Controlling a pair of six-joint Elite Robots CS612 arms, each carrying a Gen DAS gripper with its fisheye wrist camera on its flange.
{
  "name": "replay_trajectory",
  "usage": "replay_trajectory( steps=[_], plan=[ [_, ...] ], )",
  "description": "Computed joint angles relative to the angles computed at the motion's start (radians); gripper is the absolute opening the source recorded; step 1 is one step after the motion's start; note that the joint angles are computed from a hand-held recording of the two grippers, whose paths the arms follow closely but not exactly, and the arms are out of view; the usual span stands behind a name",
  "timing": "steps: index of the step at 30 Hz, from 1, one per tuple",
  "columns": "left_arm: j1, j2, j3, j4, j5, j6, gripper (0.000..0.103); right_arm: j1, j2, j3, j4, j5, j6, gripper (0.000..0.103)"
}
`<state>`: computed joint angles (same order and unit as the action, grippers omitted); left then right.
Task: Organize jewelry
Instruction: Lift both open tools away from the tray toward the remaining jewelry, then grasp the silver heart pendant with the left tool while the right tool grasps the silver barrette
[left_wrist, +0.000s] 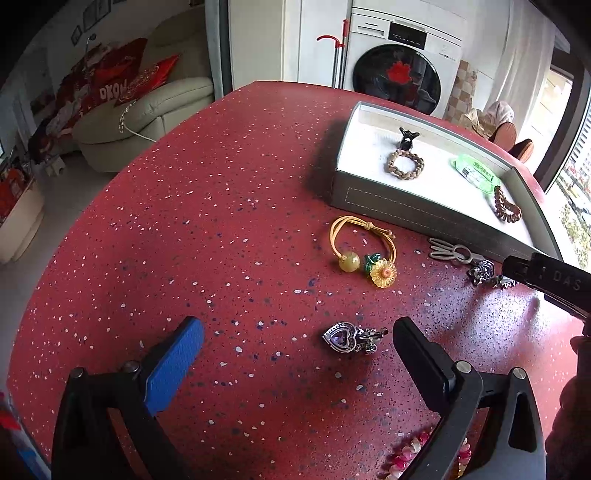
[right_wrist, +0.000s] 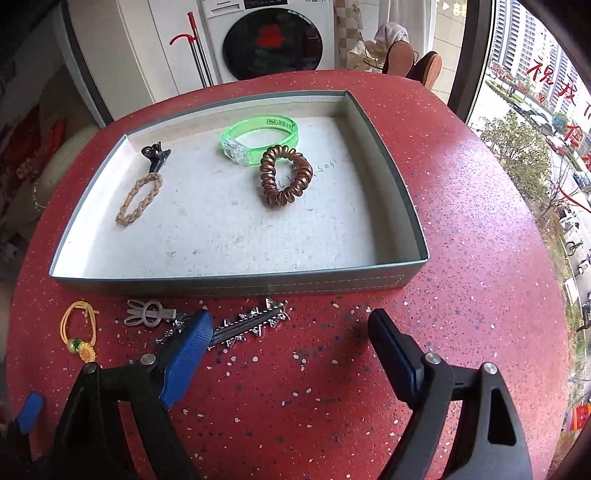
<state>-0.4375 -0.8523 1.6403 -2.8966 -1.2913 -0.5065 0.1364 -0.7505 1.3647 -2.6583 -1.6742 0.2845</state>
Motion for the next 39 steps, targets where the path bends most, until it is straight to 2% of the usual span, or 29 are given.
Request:
replay_trajectory(
  steps=[3, 5, 14, 19, 23, 29, 33, 36, 37, 38, 39],
  plan=[
    [0.0, 0.003, -0.005, 0.006, -0.008, 0.017, 0.103, 0.0, -0.003, 0.003, 0.0, -0.016, -0.036, 0.088],
    [0.0, 0.004, -0.007, 0.013, -0.011, 0.016, 0.103, -0.005, -0.009, 0.013, -0.001, 0.004, -0.047, 0.088],
    [-0.004, 0.0, -0.001, 0.006, -0.013, 0.009, 0.103, -0.018, -0.035, 0.067, -0.026, 0.008, -0.113, 0.087],
    [-0.008, 0.001, -0.003, 0.009, -0.008, 0.012, 0.103, -0.029, -0.045, 0.088, -0.079, 0.088, -0.082, 0.087],
    [-0.012, 0.004, -0.007, 0.005, -0.002, 0.022, 0.103, -0.013, -0.036, 0.067, -0.068, 0.084, -0.113, 0.086],
    [-0.018, 0.006, -0.004, -0.01, 0.014, 0.062, 0.103, 0.009, -0.016, 0.037, -0.045, 0.07, -0.129, 0.079],
    [-0.015, 0.013, -0.014, 0.005, -0.002, 0.071, 0.103, 0.03, -0.001, 0.023, -0.057, -0.007, -0.156, 0.067],
    [-0.016, 0.014, -0.013, -0.003, -0.004, 0.081, 0.099, 0.032, 0.0, 0.024, -0.071, -0.001, -0.173, 0.055],
    [-0.017, 0.014, -0.012, -0.005, -0.001, 0.085, 0.099, 0.033, 0.0, 0.025, -0.076, 0.001, -0.181, 0.043],
    [-0.016, 0.014, -0.01, -0.01, -0.004, 0.089, 0.094, 0.034, -0.001, 0.028, -0.081, -0.009, -0.187, 0.037],
    [-0.015, 0.014, -0.007, -0.024, -0.013, 0.094, 0.089, 0.033, -0.005, 0.035, -0.089, -0.005, -0.192, 0.022]
  ],
)
